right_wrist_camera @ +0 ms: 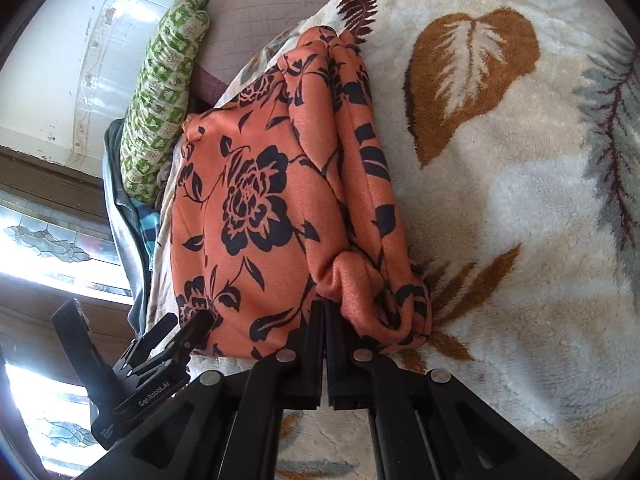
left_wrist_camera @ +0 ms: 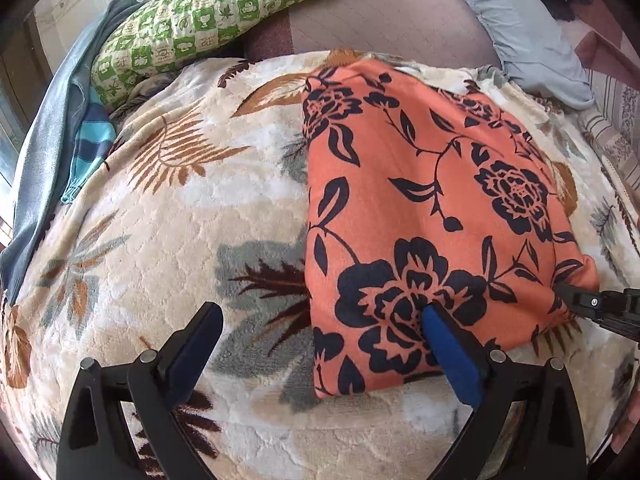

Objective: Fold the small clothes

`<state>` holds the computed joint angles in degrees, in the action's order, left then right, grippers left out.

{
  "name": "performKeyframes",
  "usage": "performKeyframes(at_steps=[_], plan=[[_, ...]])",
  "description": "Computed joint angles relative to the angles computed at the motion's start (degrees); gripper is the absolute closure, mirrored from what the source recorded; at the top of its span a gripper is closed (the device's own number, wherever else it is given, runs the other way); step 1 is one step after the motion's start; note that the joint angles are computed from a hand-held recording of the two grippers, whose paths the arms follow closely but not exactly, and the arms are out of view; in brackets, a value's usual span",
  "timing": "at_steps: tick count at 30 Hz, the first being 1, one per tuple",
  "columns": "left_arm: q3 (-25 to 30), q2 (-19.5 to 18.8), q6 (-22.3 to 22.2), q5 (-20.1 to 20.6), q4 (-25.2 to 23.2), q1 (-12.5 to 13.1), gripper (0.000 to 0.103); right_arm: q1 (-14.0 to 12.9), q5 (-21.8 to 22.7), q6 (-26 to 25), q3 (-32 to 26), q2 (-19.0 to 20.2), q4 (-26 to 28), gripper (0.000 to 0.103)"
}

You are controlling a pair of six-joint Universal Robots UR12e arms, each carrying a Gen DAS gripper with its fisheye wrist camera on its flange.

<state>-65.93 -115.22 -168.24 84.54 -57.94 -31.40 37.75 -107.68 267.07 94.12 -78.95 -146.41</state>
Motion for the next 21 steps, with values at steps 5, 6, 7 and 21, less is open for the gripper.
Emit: performKeyframes(at_steps=[5,6,7,21], plan=[[2.87,-0.92,-0.28,-0.25,2.80,0.29,0.003,1.00,-4.30,-3.70,-1.46,0.05,-1.12,0.096],[4.60,-1.82,-0.45,1.13,1.86,0.04,0.003,1.03,-4.82,-5.14,-1.80,0.22,-2.24,0.095],[6.31,-2.80,-0.51,2.70,0.79,-0.27,0.003,1.03,-5.21,-6.37,-2.04,0.43,-3.77,0.095],[9.86,-7.25,4.24,12.86,-1.47,-3.33,0.000,-2.17,4.53,-11.14,-6.34,3.16,5.27,0.097]])
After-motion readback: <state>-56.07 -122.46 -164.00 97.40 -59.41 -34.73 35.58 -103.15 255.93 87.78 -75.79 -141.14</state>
